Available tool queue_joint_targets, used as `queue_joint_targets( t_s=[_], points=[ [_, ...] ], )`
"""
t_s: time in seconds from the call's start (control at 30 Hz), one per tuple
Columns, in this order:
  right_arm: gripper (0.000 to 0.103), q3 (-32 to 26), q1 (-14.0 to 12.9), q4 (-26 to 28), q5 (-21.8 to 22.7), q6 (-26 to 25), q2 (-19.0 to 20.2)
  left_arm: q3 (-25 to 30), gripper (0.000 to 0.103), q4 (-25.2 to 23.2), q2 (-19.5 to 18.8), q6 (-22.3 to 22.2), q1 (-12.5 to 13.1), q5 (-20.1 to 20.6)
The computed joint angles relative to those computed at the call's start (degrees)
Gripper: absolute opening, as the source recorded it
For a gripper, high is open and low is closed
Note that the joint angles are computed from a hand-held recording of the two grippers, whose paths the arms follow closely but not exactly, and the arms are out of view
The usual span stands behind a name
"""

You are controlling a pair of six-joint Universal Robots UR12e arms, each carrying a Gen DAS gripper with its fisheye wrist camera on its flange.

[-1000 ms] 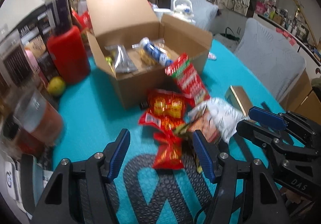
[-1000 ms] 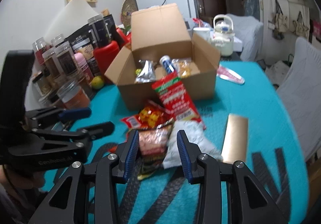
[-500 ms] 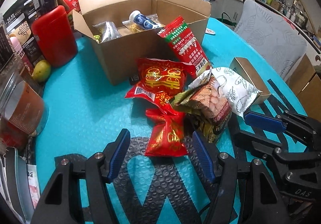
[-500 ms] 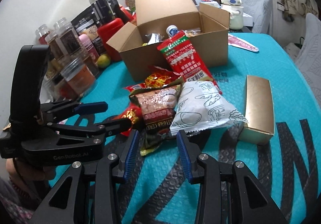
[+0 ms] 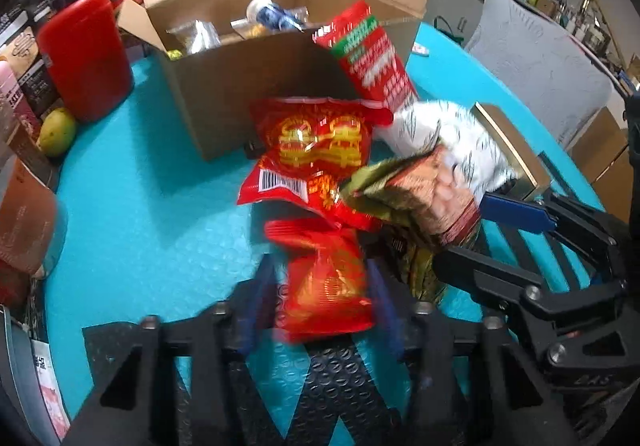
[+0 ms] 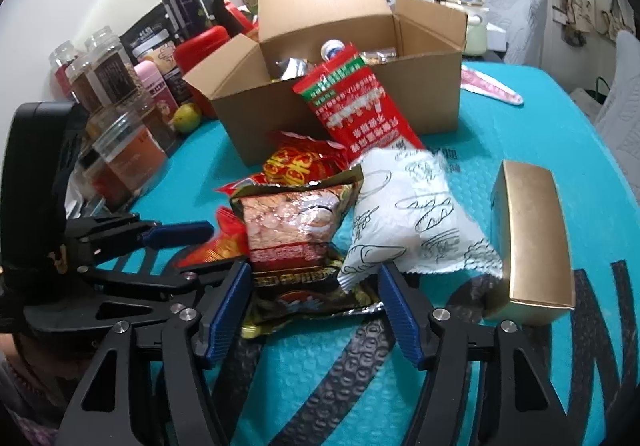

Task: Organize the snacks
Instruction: 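Grasp the red candy pack with the left tool while the right tool grasps the nut snack bag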

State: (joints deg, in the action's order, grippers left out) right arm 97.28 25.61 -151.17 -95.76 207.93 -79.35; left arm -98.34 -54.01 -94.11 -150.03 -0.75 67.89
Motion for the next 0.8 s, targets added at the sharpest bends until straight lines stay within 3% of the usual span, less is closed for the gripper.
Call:
queue_joint_targets(
  t_s=[0.17,0.4,0.8],
  points=[
    [0.068,-0.21,-0.67,0.27,2.43,1.54,0.7,0.02,0.04,-1.48,-0.05,-0.18,1.08,-1.33],
    [0.054,-0.12,0.17,0.57,1.14,0.6,0.45,-1.01,0.04,-2.35,1.0,-1.59,2.92,-1.58],
    [0.051,1.71,1.45,1.84,2.41,0.55,-1.67,-3.07,0.04,-4.71,3.97,0.21,3.95,-2.36]
  ],
)
